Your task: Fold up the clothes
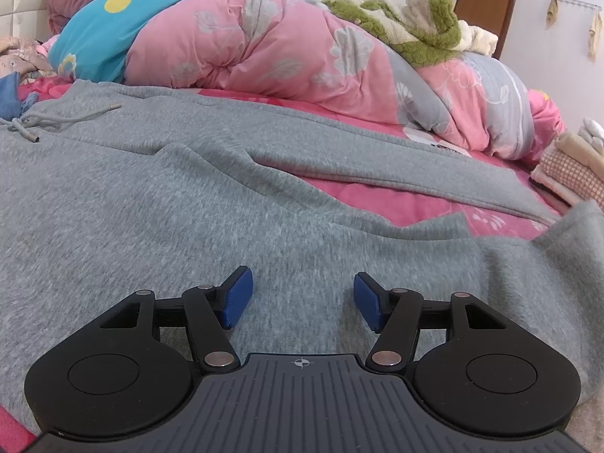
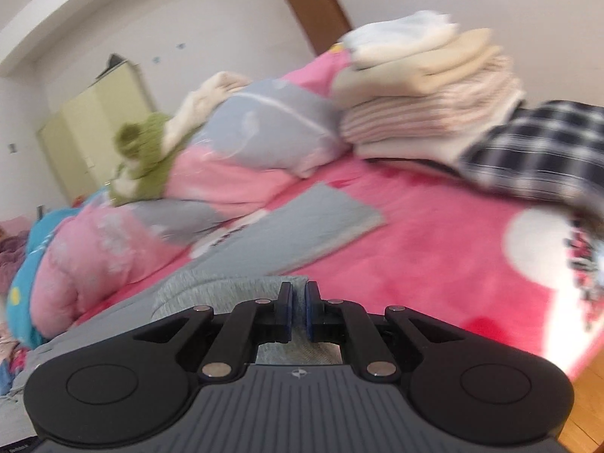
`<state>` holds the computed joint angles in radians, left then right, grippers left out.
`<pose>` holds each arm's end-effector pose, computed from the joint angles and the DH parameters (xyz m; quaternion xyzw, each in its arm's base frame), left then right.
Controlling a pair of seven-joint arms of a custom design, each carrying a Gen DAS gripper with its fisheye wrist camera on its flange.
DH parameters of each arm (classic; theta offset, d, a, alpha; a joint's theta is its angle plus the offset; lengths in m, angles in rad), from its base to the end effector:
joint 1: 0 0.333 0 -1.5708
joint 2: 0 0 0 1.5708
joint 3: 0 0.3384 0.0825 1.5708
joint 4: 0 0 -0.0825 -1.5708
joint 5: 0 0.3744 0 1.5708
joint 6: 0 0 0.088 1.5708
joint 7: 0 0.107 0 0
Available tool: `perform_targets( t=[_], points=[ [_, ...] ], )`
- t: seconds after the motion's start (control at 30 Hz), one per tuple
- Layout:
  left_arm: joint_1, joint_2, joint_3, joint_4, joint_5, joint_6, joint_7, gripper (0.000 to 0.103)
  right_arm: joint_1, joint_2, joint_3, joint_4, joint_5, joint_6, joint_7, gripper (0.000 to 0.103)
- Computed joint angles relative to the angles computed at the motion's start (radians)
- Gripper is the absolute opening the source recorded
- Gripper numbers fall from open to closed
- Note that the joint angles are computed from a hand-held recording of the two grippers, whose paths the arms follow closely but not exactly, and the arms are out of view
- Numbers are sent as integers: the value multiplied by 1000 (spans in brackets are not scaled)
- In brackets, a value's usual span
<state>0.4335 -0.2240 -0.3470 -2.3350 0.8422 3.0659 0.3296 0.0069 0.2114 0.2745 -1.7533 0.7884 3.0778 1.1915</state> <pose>0.5009 -0.0278 0.5352 -0.7564 0.4564 -0.3405 0.3220 0.6478 0.1082 0.5900 -0.5516 0.6348 -0.1927 0.5057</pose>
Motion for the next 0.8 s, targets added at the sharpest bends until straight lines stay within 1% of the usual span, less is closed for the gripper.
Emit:
perform_targets(
  t=[0.1, 0.2, 0.27, 0.37, 0.43, 0.53, 0.57, 0.6, 0.67, 0.7, 0.73, 0.8],
  points=[
    [-5, 0, 5, -1, -6, 1, 7, 60, 16, -35, -41, -60, -38, 26, 63, 3],
    [-3, -1, 5, -4, -13, 9, 10, 60, 39, -59, -89, -108, -114, 52, 168, 3],
    [1, -2, 1, -5, -17, 12, 13, 60, 44, -69, -109, -131, -166, 56, 230, 3],
    [7, -3, -3, -8, -25, 17, 20, 60, 60, -70, -144, -154, -266, 37, 335, 3],
    [13, -4, -6, -12, -32, 26, 26, 60, 68, -67, -166, -159, -334, 5, 410, 3],
    [25, -5, -14, -17, -51, 40, 43, 60, 95, -70, -224, -167, -458, -36, 585, 7],
    [31, -6, -19, -19, -57, 44, 48, 60, 99, -73, -237, -173, -491, -38, 635, 12],
    [39, -7, -26, -21, -63, 48, 53, 60, 102, -79, -246, -182, -525, -26, 677, 22],
    [58, -8, -43, -24, -70, 57, 63, 60, 111, -91, -270, -200, -607, 2, 763, 34],
    [68, -9, -52, -25, -74, 60, 69, 60, 93, -93, -252, -199, -599, 9, 755, 35],
    [78, -9, -61, -27, -78, 64, 74, 60, 61, -91, -214, -192, -554, 13, 708, 35],
    [95, -11, -77, -30, -92, 72, 87, 60, -9, -74, -124, -150, -415, -3, 569, 38]
  ],
)
